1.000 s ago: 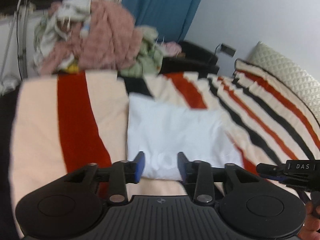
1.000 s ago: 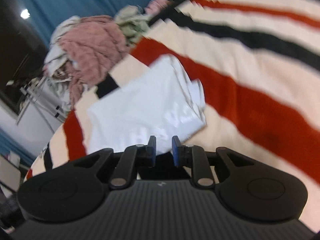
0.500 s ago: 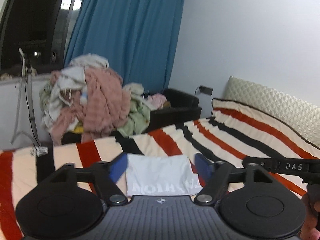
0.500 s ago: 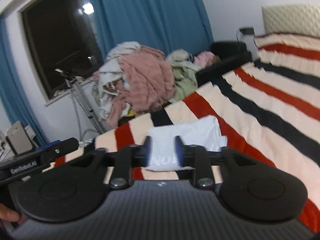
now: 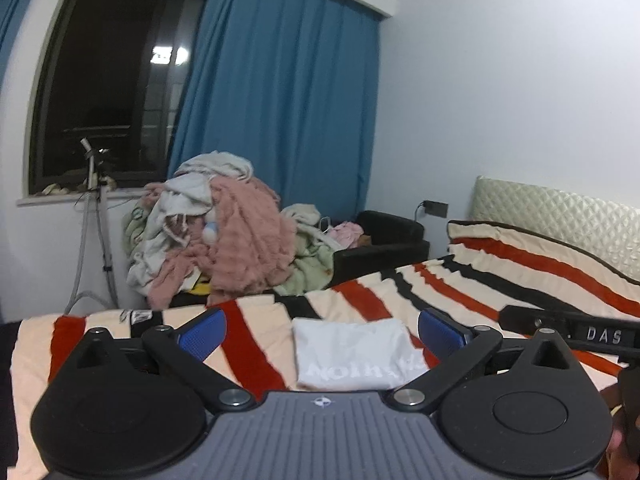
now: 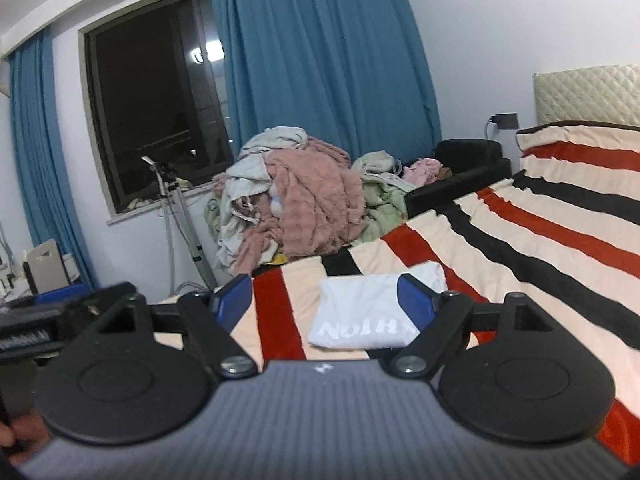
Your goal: Fold clothes
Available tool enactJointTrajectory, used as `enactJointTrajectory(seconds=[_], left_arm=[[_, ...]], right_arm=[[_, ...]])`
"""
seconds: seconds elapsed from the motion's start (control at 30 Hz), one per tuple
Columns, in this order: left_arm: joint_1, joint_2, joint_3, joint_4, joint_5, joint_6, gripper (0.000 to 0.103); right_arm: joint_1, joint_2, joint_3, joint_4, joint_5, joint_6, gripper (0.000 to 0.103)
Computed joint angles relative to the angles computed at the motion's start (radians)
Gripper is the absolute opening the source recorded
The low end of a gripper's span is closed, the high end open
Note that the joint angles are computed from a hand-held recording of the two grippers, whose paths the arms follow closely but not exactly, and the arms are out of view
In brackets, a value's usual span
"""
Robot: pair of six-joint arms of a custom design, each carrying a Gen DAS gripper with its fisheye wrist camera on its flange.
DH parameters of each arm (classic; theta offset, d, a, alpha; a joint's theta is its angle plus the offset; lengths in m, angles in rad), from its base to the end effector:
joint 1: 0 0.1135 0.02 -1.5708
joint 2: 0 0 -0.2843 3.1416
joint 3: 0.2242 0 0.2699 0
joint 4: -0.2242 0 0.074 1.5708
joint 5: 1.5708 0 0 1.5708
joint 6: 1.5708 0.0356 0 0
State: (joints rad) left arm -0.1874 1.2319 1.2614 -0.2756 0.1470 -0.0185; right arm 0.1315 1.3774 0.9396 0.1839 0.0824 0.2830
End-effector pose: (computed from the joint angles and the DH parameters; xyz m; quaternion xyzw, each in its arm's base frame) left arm 0.2866 -0.0597 0.4228 0.1113 0.7798 -0.1206 0.6041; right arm 0.3326 0.0410 0.3078 0.0849 0.7861 0.0939 0.6050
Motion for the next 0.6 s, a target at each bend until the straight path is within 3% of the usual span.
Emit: enactJointTrajectory(seconds=[0.33,0.6], left_arm=[[0.069,-0.097,-0.208,0.081,0.011,0.002,0.103],[0.094,-0.07,-0.284,0.169,0.012,-0.002,0.103]], right_arm=[[0.089,0.106,-0.14,0.229,0.117,0.007,0.081],[0.124,0.172,-0.19,0.375,0.185,-0.047,0.081]])
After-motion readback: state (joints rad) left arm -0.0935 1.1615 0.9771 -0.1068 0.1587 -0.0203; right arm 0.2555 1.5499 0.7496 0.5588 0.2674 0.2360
